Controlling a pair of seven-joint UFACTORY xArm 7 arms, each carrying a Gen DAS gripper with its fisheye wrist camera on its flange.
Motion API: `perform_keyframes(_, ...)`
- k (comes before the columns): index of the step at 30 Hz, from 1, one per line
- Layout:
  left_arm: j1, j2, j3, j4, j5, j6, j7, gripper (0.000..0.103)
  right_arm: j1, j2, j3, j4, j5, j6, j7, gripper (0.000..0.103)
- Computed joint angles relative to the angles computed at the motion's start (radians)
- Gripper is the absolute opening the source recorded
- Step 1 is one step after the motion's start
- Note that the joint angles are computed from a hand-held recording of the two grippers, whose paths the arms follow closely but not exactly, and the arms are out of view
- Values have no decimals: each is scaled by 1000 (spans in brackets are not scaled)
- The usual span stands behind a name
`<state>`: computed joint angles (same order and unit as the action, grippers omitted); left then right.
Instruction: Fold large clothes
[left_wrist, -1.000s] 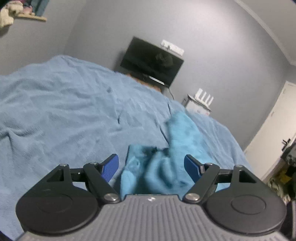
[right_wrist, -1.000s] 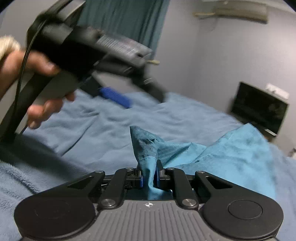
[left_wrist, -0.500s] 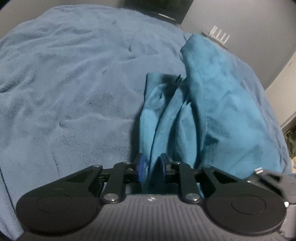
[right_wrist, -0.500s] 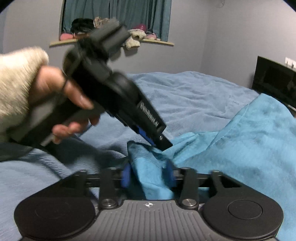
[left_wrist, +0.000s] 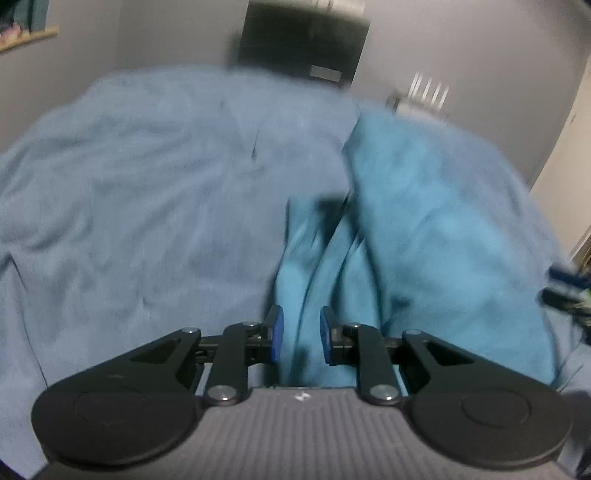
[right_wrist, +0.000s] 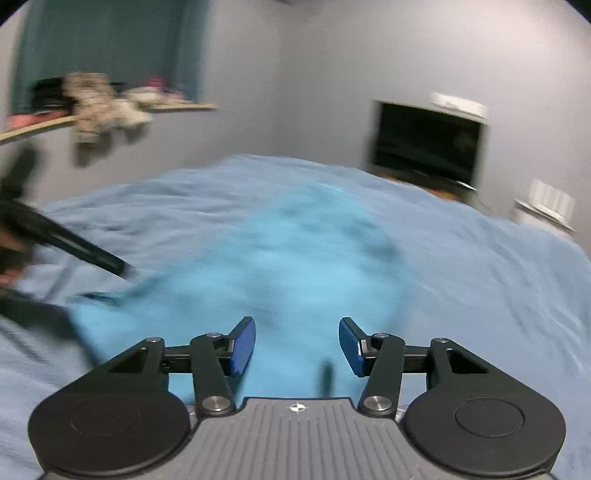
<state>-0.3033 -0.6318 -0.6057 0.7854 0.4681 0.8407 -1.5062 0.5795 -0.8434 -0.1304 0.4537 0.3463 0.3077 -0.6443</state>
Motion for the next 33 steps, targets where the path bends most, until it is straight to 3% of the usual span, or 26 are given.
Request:
perform_keyframes(1, 11, -19, -14, 3, 26, -15, -18, 22, -38, 14, -4, 6, -4, -1, 19, 51)
perform_keyframes(3, 33, -43, -31, -7, 59, -87, -57, 51, -67, 51, -28, 14, 8, -12, 43, 48)
perform_keyframes(4, 45, -48, -33, -21, 67, -151, -85, 55, -72, 73, -50, 27, 24, 1, 58, 47)
perform_keyframes(8, 83, 9, -18, -82, 45, -429, -131, 57, -70, 133, -106, 60, 101, 56, 78, 45)
perform_keyframes(12, 53, 104, 22, -86, -12, -484, -48, 57, -52, 167, -120, 67, 174, 73, 39, 45)
perform_keyframes(15, 35, 112, 45, -108, -59, -472, -38, 64, -36, 203, -104, 76, 217, 47, 1, 43)
perform_keyframes(18, 5, 98, 99, -183, -121, -589, -41, 81, -27, 227, -99, 93, 260, 56, -18, 39)
perform_keyframes(21, -26, 121, 139, -234, -193, -719, -13, 85, -39, 231, -84, 93, 286, 66, -38, 39)
perform_keyframes(22, -10, 126, 125, -248, -222, -770, 0, 85, -44, 231, -77, 90, 293, 64, -42, 39)
perform_keyframes(23, -3, 117, 119, -258, -218, -803, -16, 67, -57, 220, -67, 83, 292, 71, -40, 39)
perform_keyframes(24, -6, 102, 116, -260, -235, -795, -16, 41, -60, 226, -59, 83, 298, 66, -36, 35)
perform_keyframes(26, -18, 48, 103, -246, -275, -696, -11, 13, -63, 229, -50, 88, 298, 76, -42, 24)
perform_keyframes(28, -19, -18, 88, -245, -298, -644, -23, 6, -65, 233, -34, 93, 285, 82, -60, 18)
perform_keyframes(33, -40, -90, 74, -243, -321, -538, -14, 5, -28, 253, 4, 96, 275, 26, -103, 8)
